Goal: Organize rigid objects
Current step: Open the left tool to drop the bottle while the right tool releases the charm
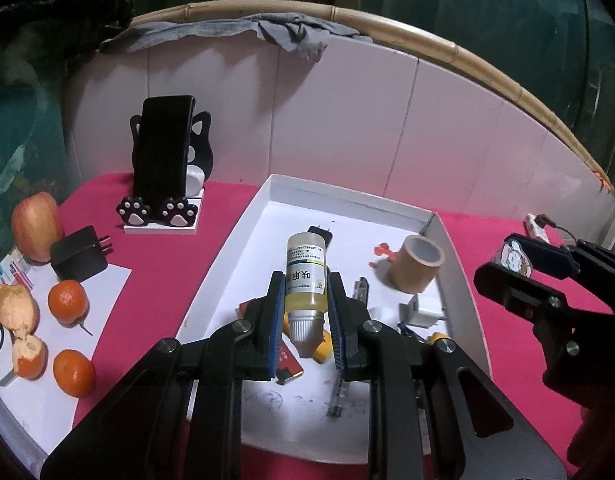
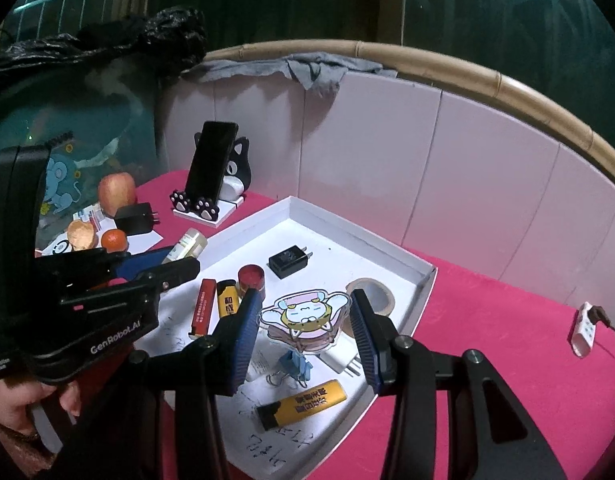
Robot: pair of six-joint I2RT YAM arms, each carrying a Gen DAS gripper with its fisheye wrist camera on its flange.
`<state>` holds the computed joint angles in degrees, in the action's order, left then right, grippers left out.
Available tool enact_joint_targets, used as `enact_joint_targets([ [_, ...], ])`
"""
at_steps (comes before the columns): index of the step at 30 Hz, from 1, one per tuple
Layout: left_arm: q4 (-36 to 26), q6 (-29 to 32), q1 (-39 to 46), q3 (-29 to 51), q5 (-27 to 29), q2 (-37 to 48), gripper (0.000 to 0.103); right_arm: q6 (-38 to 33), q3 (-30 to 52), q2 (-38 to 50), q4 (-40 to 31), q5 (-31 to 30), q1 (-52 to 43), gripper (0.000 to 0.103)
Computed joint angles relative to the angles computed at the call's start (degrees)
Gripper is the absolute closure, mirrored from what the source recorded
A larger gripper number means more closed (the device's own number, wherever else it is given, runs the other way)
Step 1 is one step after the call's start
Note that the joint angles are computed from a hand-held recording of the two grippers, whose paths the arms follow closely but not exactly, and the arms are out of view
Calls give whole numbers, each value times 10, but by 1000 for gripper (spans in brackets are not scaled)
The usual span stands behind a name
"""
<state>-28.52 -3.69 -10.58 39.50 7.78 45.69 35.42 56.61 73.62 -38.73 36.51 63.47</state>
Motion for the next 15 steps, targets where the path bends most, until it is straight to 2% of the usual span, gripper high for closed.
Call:
enact_joint_targets([
  [15,47,6,-24,12,-28,131,83,-5,-33,53,51,-89,-62,58],
])
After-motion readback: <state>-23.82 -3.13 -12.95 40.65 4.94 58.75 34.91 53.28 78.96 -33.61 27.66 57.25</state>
